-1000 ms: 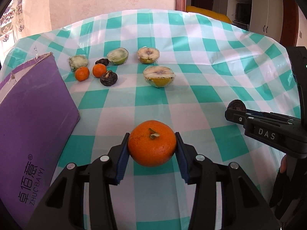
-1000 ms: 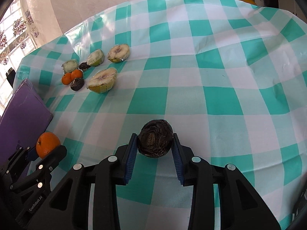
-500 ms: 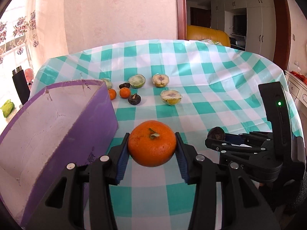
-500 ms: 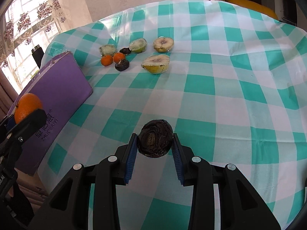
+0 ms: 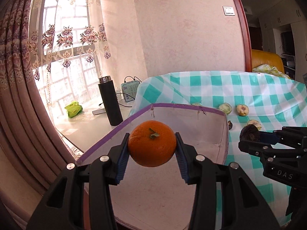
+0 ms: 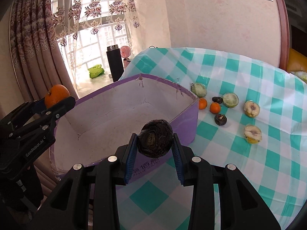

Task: Organize fruits
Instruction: 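Carry both fruits into the purple box and open both tools, then move the right tool back to the table and grasp the wrapped pear half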

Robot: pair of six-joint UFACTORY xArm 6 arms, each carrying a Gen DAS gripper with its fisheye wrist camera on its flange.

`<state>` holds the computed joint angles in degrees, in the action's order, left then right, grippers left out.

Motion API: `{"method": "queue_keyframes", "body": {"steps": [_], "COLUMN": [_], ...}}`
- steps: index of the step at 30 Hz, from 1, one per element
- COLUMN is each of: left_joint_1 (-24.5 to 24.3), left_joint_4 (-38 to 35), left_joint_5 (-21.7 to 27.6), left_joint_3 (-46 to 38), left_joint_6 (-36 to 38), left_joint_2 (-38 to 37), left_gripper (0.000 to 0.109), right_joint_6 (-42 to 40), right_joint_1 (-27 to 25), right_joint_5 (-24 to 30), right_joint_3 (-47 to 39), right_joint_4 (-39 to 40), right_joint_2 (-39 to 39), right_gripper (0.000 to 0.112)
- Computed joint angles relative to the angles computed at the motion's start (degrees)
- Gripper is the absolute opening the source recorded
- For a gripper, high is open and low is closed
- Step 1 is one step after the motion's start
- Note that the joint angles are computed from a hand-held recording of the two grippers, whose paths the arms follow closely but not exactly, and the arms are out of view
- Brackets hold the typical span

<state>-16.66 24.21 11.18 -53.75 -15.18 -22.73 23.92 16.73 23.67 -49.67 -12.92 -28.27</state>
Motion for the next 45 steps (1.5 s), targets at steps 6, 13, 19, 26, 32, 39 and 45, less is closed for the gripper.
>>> {"method": "queue_keyframes", "body": {"steps": [6, 13, 19, 26, 32, 39, 45], "left_joint_1": [3.0, 3.3, 2.9, 2.6, 1.7, 0.3, -1.0], "left_joint_4": [-3.0, -12.2, -16.6, -10.2, -5.4, 5.8, 22.7], "left_joint_5": [5.1, 14.3, 24.0, 28.5, 30.1, 30.0, 22.5], "left_joint_3": [-2.9, -8.3, -14.4, -15.1, -15.1, -14.6, -16.7], "left_joint_6": [3.4, 13.7, 19.3, 16.9, 13.3, 4.8, -17.4], "left_joint_2": [4.2, 10.0, 14.3, 15.7, 15.3, 13.9, 9.7], "left_gripper": [0.045, 0.045, 0.045, 0.047, 0.085, 0.092, 0.096], "right_joint_6": [-4.0, -6.8, -11.4, -13.8, -16.8, -22.7, -31.8], "right_joint_1": [3.8, 7.0, 8.0, 7.3, 6.0, 4.9, 2.7], "right_joint_5": [2.1, 14.1, 24.1, 23.0, 17.5, 11.7, -1.5], "right_joint_3": [-7.4, -18.7, -26.1, -25.1, -21.5, -18.4, -13.0], "right_joint_4": [0.6, -7.0, -8.2, -7.2, -3.2, 3.1, 10.0], "right_joint_2": [8.7, 19.0, 25.2, 24.6, 22.5, 20.8, 16.6], "right_gripper": [0.036, 0.039, 0.039, 0.039, 0.067, 0.084, 0.085]}}
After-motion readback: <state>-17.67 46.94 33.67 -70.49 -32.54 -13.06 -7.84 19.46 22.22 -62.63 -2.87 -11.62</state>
